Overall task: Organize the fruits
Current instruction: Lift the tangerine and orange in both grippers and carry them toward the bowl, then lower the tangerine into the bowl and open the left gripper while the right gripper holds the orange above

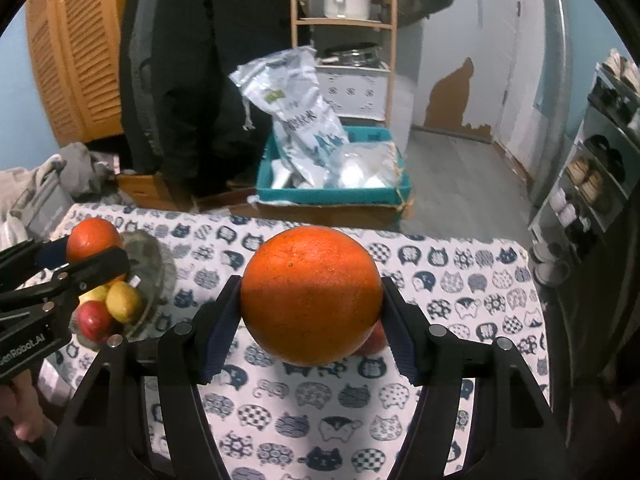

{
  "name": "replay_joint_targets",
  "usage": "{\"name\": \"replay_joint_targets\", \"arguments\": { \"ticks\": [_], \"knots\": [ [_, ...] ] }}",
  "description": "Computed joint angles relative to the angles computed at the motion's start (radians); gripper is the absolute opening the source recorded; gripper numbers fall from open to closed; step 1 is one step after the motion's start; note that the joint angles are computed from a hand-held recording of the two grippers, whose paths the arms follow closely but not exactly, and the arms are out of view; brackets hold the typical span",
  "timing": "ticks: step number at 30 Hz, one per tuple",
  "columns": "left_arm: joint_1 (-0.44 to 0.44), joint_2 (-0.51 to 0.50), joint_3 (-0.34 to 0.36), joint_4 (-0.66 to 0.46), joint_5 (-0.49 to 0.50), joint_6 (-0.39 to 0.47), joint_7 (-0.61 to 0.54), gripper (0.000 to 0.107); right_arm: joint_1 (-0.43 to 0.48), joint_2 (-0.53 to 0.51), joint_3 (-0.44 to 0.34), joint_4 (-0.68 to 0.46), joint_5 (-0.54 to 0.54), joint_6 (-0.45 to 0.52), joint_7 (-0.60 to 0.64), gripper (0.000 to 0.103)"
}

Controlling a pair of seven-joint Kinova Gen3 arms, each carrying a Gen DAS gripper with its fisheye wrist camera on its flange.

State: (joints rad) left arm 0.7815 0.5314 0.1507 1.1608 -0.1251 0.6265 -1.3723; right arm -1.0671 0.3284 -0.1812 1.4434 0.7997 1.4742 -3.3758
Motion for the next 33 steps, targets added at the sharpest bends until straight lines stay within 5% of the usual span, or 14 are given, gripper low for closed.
{"name": "replay_joint_targets", "arguments": {
  "ticks": [16,33],
  "knots": [
    [-0.080,-0.077,-0.033,0.118,-0.022,-0.074,0.055,0.045,-0.009,0.120,0.073,-0.213,0.016,-0.068,0.198,0.067],
    [-0.205,-0.074,-0.040,0.172,0.004,-0.067,0.069,0.045,0.018,0.302,0.180,-0.494,-0.126,-0.186,0.448,0.067]
  ]
}}
